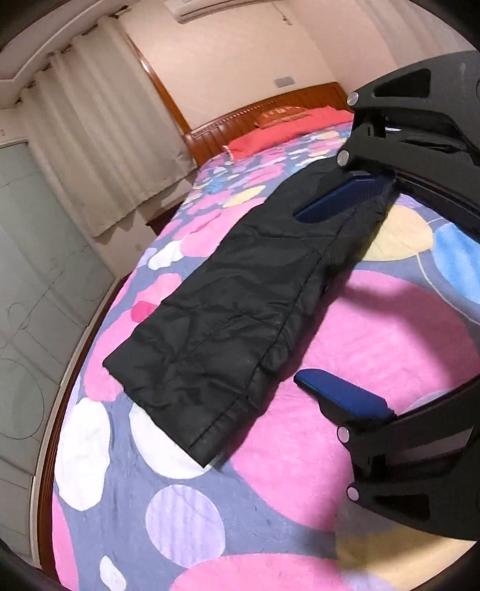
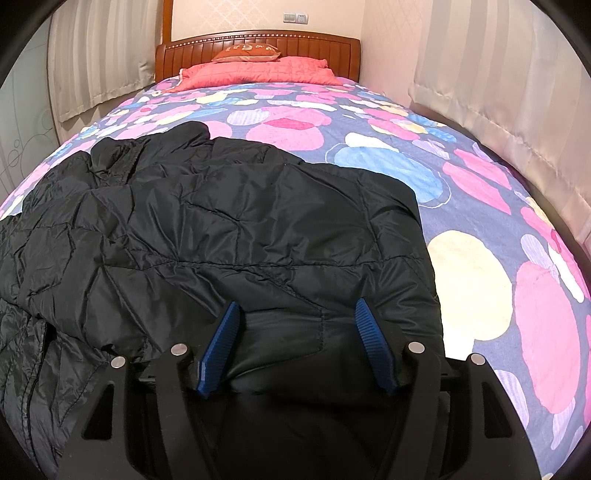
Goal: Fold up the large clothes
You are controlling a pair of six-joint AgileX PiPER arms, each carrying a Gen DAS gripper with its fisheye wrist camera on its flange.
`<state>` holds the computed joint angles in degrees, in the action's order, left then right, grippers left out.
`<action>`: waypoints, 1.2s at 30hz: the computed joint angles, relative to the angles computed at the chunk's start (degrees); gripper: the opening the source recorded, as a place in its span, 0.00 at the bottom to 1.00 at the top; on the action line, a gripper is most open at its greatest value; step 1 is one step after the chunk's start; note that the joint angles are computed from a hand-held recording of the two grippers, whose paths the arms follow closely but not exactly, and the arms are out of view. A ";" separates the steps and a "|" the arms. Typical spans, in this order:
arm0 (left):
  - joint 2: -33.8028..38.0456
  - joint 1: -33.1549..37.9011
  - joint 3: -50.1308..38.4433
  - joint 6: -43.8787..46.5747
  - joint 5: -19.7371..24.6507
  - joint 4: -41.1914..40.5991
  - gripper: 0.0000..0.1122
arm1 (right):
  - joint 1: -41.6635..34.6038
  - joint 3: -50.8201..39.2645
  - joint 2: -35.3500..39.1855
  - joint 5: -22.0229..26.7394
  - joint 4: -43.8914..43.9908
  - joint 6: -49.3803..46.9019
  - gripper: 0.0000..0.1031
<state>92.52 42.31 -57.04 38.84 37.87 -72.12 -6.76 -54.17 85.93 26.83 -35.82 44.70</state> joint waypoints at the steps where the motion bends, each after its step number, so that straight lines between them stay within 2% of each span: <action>1: 1.16 0.27 -1.04 -0.37 0.04 -0.10 0.73 | -0.01 0.12 -0.04 -0.09 -0.05 0.10 0.64; 3: 4.17 0.96 -4.61 -3.92 0.05 0.14 0.73 | -0.04 0.14 -0.06 -0.22 0.16 -0.03 0.64; 5: 5.19 1.05 -6.38 -7.06 -1.00 0.80 0.64 | 0.04 0.02 -0.08 -0.19 0.36 -0.25 0.65; 7: 6.31 1.21 -7.57 -9.42 -1.33 1.89 0.40 | 0.13 -0.20 -0.03 -0.05 0.23 -0.22 0.65; 9: 6.86 1.84 -8.28 -11.91 -1.46 4.18 0.25 | 0.05 -0.20 -0.01 -0.08 0.34 -0.36 0.65; 10: 6.97 1.91 -9.07 -12.87 -1.47 6.46 0.19 | 0.03 -0.05 -0.05 -0.19 0.34 -0.28 0.65; 13: 7.15 0.50 -11.30 -14.64 -2.80 12.42 0.13 | 0.11 -0.16 0.02 -0.14 0.26 -0.15 0.65; 15: 6.43 -1.66 -12.70 -17.67 -4.66 18.17 0.09 | 0.16 0.03 -0.03 -0.20 -0.08 0.22 0.65; 23: -1.79 -16.36 -13.97 -26.46 -14.77 37.14 0.09 | -0.16 -0.55 -0.20 -0.26 0.77 -0.91 0.66; 27: -3.86 -25.89 -16.96 -31.38 -14.18 45.13 0.08 | -0.90 0.02 -0.53 -1.44 1.84 -1.97 0.66; 31: -2.59 -38.97 -21.22 -43.36 -14.01 59.47 0.07 | -1.61 0.33 -0.67 -2.52 3.34 -3.45 0.67; 34: -1.90 -46.72 -21.91 -46.52 -14.22 64.31 0.06 | -2.14 0.70 -0.85 -3.50 4.81 -4.85 0.68; 36: -0.06 -53.45 -24.17 -51.32 -12.78 69.97 0.06 | -2.69 1.01 -0.98 -4.33 6.21 -6.25 0.69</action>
<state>92.46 -11.14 -81.21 -12.48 25.09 -2.15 -9.45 -53.16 84.96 22.51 -29.61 38.45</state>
